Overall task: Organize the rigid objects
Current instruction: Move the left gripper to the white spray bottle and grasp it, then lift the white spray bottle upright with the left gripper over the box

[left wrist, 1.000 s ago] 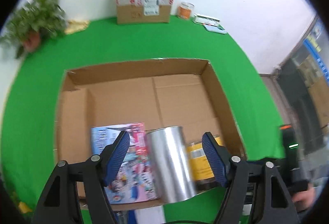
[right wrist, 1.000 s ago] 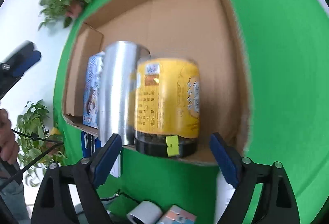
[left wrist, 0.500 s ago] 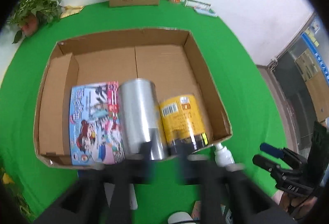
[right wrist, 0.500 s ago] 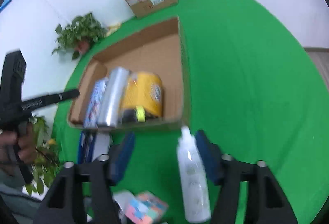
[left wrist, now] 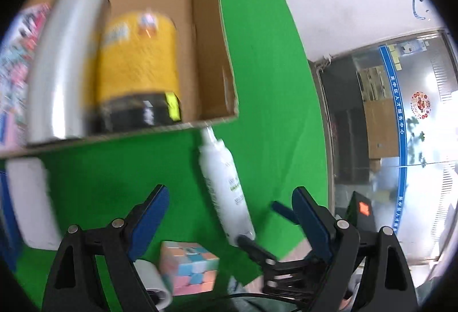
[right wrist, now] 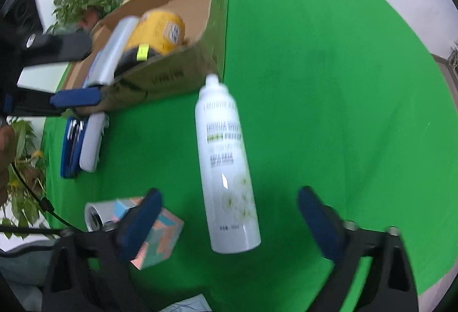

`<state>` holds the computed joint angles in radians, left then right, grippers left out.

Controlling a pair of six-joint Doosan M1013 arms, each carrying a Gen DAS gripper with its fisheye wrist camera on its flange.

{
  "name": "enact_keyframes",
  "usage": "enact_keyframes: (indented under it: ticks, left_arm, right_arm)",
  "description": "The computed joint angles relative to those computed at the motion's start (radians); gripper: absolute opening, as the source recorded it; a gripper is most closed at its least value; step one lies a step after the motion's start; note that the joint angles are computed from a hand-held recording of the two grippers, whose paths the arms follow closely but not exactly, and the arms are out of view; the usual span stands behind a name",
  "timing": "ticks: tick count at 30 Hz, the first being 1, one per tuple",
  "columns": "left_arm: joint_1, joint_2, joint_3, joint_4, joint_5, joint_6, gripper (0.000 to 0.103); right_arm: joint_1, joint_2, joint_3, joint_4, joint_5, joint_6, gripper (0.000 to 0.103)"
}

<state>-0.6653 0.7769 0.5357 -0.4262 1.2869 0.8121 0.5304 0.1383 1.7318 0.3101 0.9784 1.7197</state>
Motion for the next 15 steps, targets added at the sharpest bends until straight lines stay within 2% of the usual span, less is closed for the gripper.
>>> enact_keyframes:
  ticks: [2,4,8,10,12,13,14,15]
  left_arm:
    - [-0.003,0.021,-0.019,-0.022,0.012,0.005,0.087]
    - [-0.004,0.034,-0.022,-0.049,0.015,0.007,0.087]
    - [-0.002,0.054,-0.017,-0.11,0.017,-0.005,0.087]
    - [-0.002,0.064,-0.019,-0.13,0.023,-0.004,0.085]
    - [-0.001,0.085,-0.051,-0.141,0.058,-0.018,0.083]
    - [-0.001,0.093,-0.058,-0.147,0.068,-0.028,0.083]
    - [0.001,0.095,-0.06,-0.149,0.068,-0.033,0.083]
    - [0.0,0.089,-0.048,-0.152,0.059,-0.034,0.083]
  right_arm:
    - [0.01,0.003,0.01,0.007,0.004,-0.031,0.049]
    - [0.026,0.0,0.025,-0.01,-0.001,-0.049,0.038]
    - [0.028,-0.015,0.042,0.053,-0.002,-0.08,0.034]
    - [0.024,-0.03,0.061,0.139,-0.018,-0.112,0.035]
    - [0.03,-0.033,0.064,0.154,-0.021,-0.106,0.045]
    - [0.039,-0.036,0.069,0.141,-0.032,-0.082,0.057]
    - [0.043,-0.038,0.07,0.135,-0.04,-0.065,0.062]
    - [0.046,-0.039,0.076,0.135,-0.056,-0.042,0.062]
